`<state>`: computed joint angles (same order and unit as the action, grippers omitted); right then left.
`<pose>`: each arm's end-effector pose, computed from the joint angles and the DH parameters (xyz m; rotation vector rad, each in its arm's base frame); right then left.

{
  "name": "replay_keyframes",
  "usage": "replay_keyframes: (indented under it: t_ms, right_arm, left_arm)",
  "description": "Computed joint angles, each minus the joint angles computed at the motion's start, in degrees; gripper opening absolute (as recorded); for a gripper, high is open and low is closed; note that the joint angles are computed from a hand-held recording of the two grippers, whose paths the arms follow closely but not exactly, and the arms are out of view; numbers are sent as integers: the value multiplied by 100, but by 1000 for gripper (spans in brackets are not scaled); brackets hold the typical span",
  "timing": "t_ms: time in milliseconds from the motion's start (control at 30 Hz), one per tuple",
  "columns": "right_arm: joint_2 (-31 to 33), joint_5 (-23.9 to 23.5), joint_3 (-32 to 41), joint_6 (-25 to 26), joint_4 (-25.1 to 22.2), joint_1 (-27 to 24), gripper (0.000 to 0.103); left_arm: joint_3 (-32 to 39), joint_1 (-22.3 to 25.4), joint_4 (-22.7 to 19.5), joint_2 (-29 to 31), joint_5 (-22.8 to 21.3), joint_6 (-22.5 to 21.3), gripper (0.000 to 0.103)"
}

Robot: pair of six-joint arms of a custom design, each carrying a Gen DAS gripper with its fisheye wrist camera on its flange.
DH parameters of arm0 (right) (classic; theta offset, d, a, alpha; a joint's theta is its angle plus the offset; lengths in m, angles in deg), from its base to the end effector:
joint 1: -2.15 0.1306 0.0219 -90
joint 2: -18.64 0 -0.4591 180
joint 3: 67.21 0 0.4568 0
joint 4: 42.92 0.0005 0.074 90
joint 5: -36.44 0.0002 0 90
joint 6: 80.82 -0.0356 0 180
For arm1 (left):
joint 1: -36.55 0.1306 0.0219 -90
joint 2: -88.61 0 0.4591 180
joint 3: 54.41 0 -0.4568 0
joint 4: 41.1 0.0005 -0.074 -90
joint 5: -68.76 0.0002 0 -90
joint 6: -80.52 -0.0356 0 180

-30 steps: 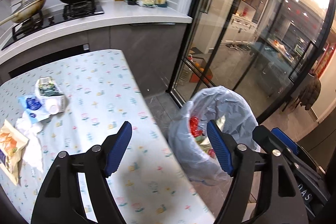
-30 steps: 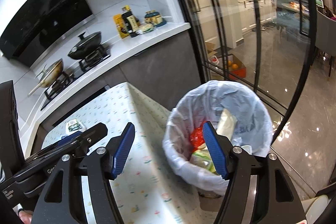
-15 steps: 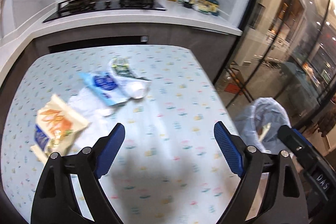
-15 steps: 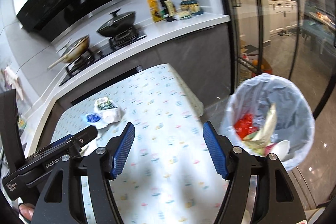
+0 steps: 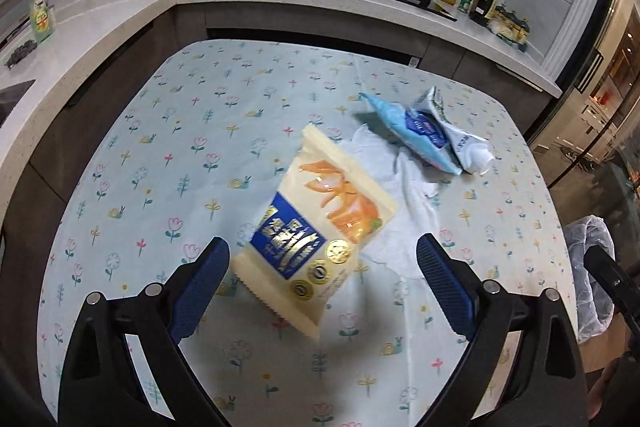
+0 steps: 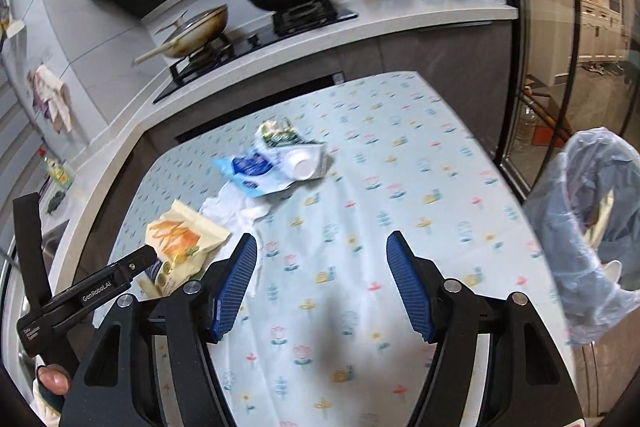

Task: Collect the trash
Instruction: 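Move both tools back over the table toward the second packet and tissue, then grasp the second yellow bread packet with the left tool while the right tool grasps white tissue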

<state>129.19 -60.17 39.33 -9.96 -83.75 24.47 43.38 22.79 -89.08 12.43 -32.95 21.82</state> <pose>0.6611 0.2753 0.4513 -0.1242 2.3972 0.4828 0.6326 -0.1480 0.4402 -0.4608 2.4438 -0.0739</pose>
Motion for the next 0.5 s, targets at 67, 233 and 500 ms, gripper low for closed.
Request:
replay_keyframes:
  t_ms: [67,233,500]
  right_arm:
    - [163,-22,143,43,-82,111,65]
    - [565,-52,525,174,-322,291,65]
    - [1206,-67,1187,325,-682,444,65]
  left_arm:
    - [-55,68,-29,16,57,-24,90]
    - [-118,123,-101,89,157,-119,90]
    - [-146,212,-131,275,464,-123,90]
